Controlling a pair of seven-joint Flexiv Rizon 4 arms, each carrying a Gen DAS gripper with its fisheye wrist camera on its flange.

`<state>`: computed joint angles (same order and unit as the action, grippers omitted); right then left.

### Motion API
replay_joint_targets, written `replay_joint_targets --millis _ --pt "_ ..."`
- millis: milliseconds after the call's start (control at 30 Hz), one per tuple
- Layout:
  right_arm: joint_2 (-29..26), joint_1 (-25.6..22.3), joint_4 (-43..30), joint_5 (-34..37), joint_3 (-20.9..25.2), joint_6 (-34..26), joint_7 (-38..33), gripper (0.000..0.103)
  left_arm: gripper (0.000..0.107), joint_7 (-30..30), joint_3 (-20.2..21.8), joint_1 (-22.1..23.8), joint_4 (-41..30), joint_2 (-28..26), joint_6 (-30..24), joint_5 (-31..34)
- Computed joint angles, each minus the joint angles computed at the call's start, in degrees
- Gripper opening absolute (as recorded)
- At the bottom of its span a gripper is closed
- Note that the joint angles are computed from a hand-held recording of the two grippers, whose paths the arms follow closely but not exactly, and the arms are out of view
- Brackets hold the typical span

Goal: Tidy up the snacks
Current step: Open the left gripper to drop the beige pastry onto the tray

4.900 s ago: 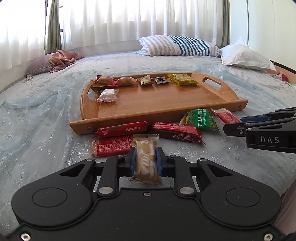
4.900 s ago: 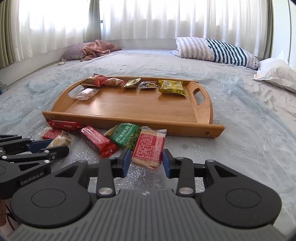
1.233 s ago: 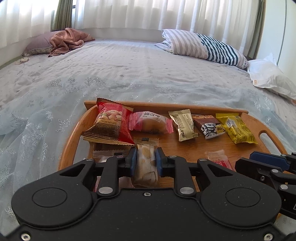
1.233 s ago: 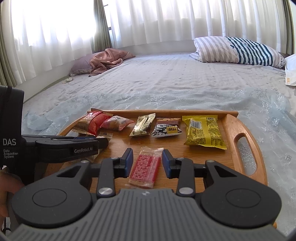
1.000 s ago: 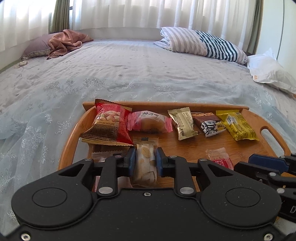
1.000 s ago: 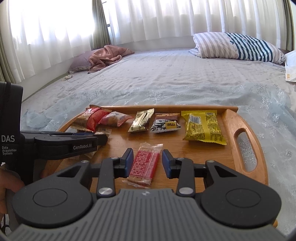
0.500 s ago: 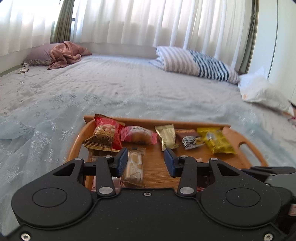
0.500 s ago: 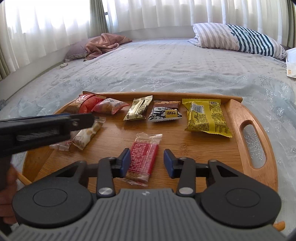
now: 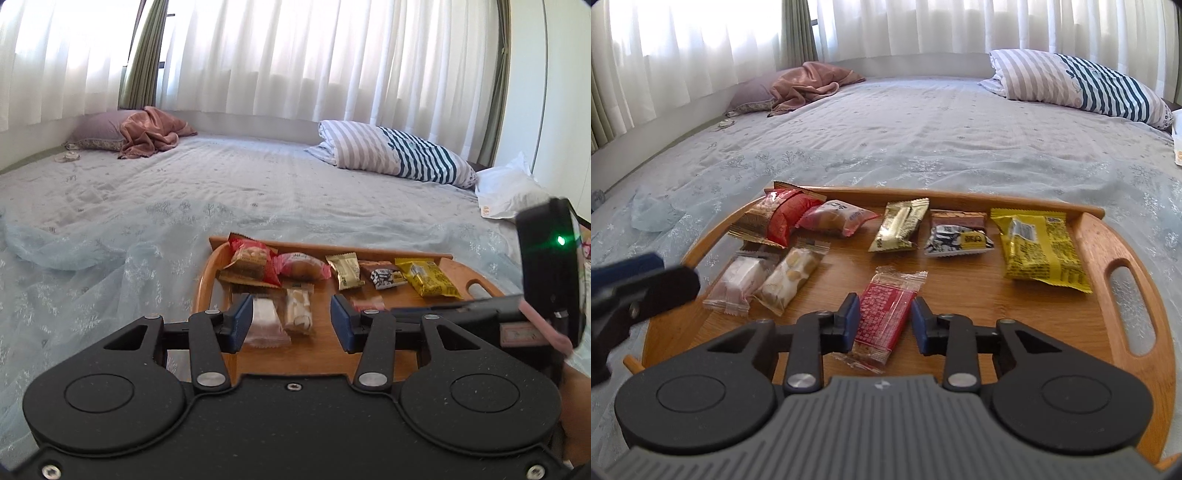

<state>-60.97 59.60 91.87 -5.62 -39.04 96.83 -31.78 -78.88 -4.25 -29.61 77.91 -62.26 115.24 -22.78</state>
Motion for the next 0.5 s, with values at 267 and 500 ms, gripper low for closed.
replay_joint_targets --millis 267,500 --pt "-0.6 -3.1 -4.7 -2.8 2.8 -2.1 0.6 0.038 0.044 -0.2 3.1 -1.7 3.8 1.3 -0.5 -4.2" --pt "-3.8 6.4 0.0 -1.8 -10.7 -1.6 6.6 0.066 0.044 -0.3 3.7 -1.9 6.9 2.8 0.3 -4.7"
